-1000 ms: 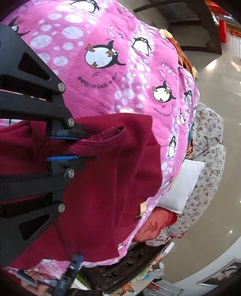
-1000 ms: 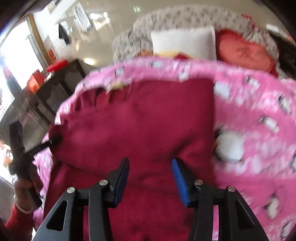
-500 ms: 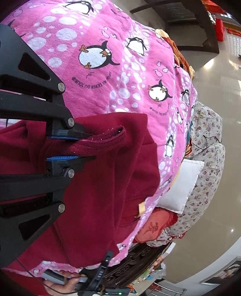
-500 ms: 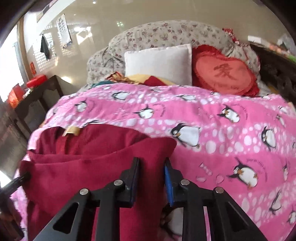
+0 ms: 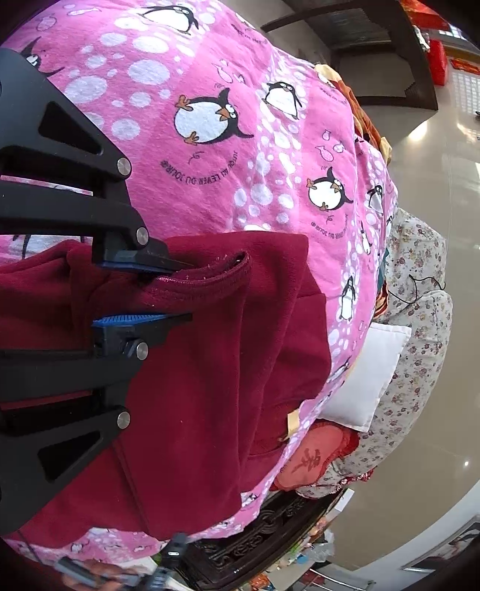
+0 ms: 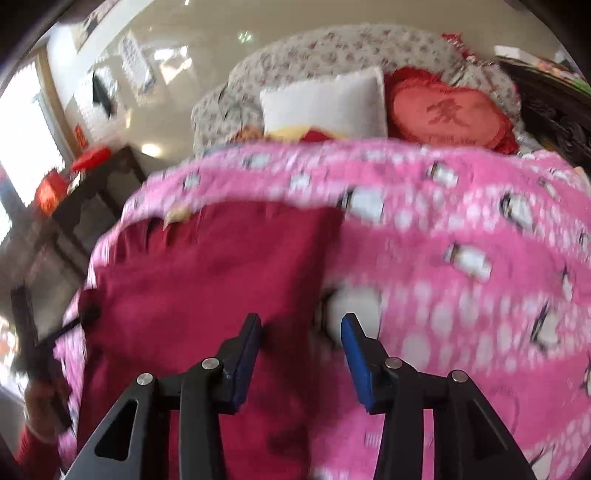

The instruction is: Fold small clothes

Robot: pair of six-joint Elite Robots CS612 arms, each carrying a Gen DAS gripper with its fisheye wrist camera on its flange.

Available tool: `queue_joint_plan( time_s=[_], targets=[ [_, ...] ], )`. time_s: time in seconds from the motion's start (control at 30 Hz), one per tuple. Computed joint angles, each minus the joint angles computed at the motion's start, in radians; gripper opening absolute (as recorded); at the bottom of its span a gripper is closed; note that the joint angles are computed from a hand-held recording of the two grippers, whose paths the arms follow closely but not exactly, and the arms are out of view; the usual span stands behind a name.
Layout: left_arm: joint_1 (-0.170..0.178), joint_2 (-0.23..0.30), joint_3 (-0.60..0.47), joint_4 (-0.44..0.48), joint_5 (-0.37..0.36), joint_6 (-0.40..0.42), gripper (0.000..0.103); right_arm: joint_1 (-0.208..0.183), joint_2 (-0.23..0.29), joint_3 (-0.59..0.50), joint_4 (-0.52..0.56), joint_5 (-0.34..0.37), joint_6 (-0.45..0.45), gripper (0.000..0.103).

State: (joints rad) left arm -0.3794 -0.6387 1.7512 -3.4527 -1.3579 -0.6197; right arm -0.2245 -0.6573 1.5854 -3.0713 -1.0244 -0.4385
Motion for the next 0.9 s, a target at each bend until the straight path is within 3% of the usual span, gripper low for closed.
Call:
queue_joint_plan(
  time_s=[0.03, 0.07, 0.17, 0.33, 0.4, 0.5, 0.63, 0.73, 0.83, 0.9],
  targets=[
    [-0.001, 0.002, -0.001, 0.001, 0.003, 0.0, 0.016, 0.005, 0.001, 0.013, -0.021, -0.036, -0.029, 0.028],
    [-0.001, 0.004, -0.002, -0.002, 0.003, 0.002, 0.018, 0.011, 0.01, 0.024, -0.075, -0.078, -0.055, 0.023],
    [-0.003, 0.006, -0.005, 0.006, 0.006, 0.01, 0.021, 0.005, 0.032, 0.002, -0.112, -0.065, 0.017, 0.016],
    [-0.014, -0.016, 0.023, 0.015, 0.024, 0.01, 0.03, 0.003, 0.022, 0.007, -0.112, -0.059, 0.037, 0.016],
    [-0.025, -0.027, 0.042, 0.014, 0.051, 0.019, 0.042, -0.007, 0.003, 0.043, -0.142, -0.04, 0.052, 0.016],
    [-0.035, -0.037, 0.066, -0.01, 0.065, 0.008, 0.043, -0.013, -0.02, 0.089, -0.202, -0.017, 0.046, 0.017],
    [-0.058, -0.043, 0.081, -0.053, 0.137, 0.023, 0.043, -0.002, -0.035, 0.12, -0.251, 0.01, -0.004, 0.017],
    [-0.062, -0.043, 0.076, -0.053, 0.141, 0.026, 0.043, 0.025, -0.032, 0.113, -0.251, -0.009, -0.051, 0.018],
    [-0.059, -0.034, 0.049, -0.019, 0.137, 0.028, 0.043, 0.046, -0.015, 0.078, -0.225, -0.01, -0.043, 0.019],
    [-0.058, -0.025, 0.03, 0.008, 0.146, 0.04, 0.043, 0.061, 0.001, 0.053, -0.227, -0.046, -0.034, 0.021]
  ],
)
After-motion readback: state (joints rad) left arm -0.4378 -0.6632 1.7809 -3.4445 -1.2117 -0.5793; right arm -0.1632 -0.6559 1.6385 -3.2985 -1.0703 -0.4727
